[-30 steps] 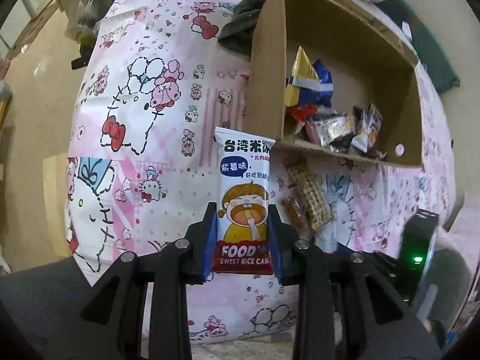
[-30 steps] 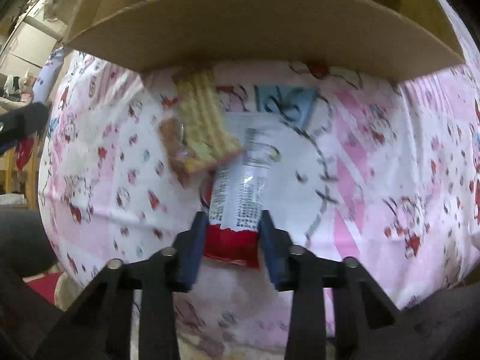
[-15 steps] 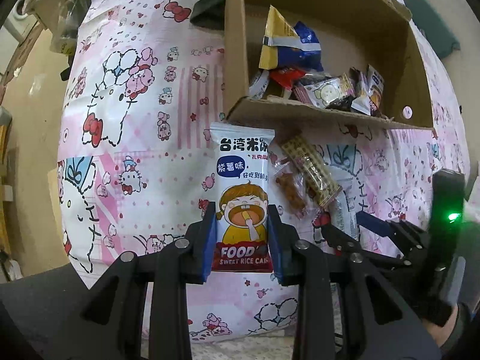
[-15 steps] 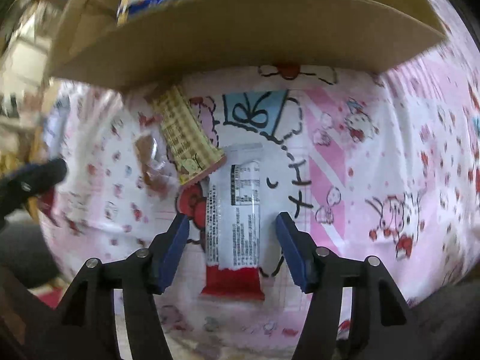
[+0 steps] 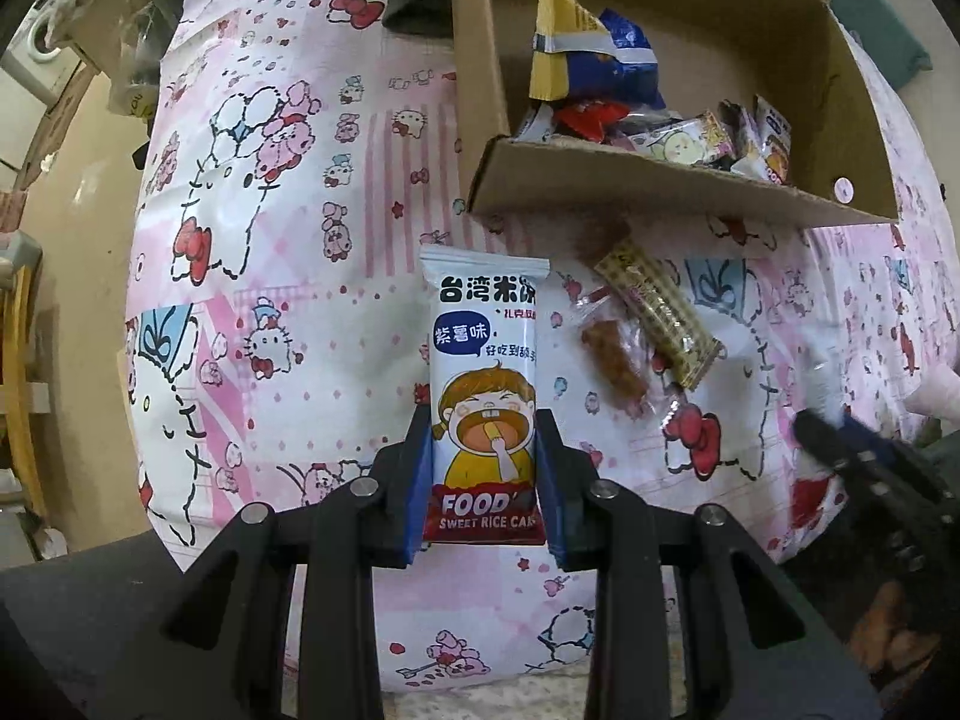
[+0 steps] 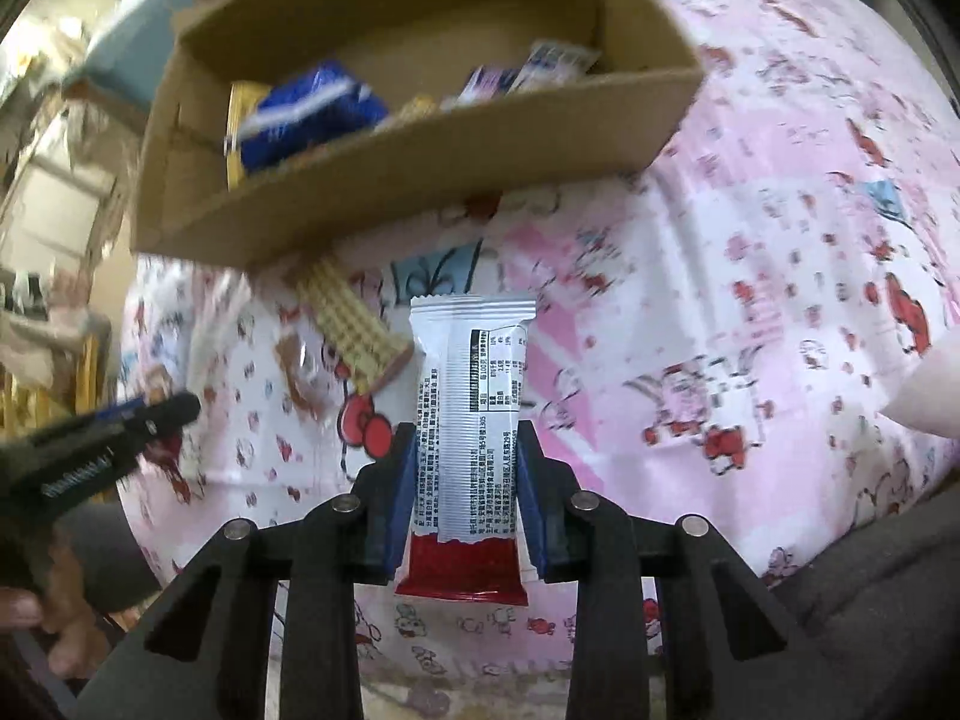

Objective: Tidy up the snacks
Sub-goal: 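Carry both snacks over the box and open both grippers to drop them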

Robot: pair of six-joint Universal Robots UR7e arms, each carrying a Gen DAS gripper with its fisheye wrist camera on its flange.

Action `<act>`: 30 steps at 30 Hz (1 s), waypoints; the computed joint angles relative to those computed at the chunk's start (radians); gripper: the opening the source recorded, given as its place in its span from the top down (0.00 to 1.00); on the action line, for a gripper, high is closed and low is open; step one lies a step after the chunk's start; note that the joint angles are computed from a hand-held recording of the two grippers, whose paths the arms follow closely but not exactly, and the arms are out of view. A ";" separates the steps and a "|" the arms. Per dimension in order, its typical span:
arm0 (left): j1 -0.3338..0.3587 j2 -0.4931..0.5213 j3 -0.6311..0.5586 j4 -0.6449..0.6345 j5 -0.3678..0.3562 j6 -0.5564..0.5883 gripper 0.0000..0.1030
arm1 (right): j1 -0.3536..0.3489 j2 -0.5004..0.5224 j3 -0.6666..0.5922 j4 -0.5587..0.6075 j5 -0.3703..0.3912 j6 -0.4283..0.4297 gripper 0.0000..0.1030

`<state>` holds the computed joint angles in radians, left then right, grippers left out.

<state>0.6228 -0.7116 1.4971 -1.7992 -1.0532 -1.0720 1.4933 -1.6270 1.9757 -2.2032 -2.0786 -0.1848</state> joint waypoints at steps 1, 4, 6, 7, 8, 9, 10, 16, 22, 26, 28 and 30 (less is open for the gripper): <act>0.000 0.000 0.000 0.006 0.003 -0.004 0.74 | -0.001 -0.004 -0.002 -0.014 0.010 0.005 0.68; 0.000 -0.002 0.003 0.019 0.013 -0.019 0.74 | 0.001 -0.012 -0.022 -0.046 0.057 0.019 0.68; 0.001 -0.007 0.010 0.023 0.019 -0.025 0.74 | 0.011 -0.009 -0.026 -0.079 0.108 0.020 0.68; 0.001 -0.006 0.011 0.025 0.022 -0.024 0.74 | 0.006 -0.014 -0.031 -0.084 0.144 0.010 0.68; 0.000 -0.005 0.011 0.030 0.026 -0.022 0.74 | 0.011 -0.031 -0.030 -0.073 0.168 0.010 0.68; -0.003 -0.003 0.009 0.034 0.032 -0.019 0.74 | 0.010 -0.038 -0.030 -0.077 0.197 -0.001 0.68; -0.005 -0.001 0.008 0.033 0.035 -0.015 0.74 | 0.011 -0.038 -0.019 -0.097 0.215 -0.009 0.68; -0.043 -0.022 0.026 -0.025 0.049 -0.009 0.74 | 0.006 -0.063 -0.011 -0.141 0.344 -0.035 0.68; -0.096 -0.052 0.004 -0.071 0.166 0.029 0.74 | 0.020 -0.063 -0.051 -0.175 0.414 -0.042 0.68; -0.090 -0.062 -0.039 -0.087 0.244 0.036 0.74 | 0.026 -0.042 -0.105 -0.174 0.455 -0.040 0.68; -0.079 -0.057 -0.071 -0.082 0.266 0.043 0.74 | 0.030 -0.021 -0.137 -0.177 0.465 -0.047 0.68; -0.065 -0.050 -0.103 -0.086 0.283 0.056 0.74 | 0.035 0.007 -0.173 -0.189 0.469 -0.063 0.68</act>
<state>0.5577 -0.7612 1.3938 -1.8848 -0.7700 -1.0164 1.5284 -1.6196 1.8030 -2.3918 -1.6092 -0.2476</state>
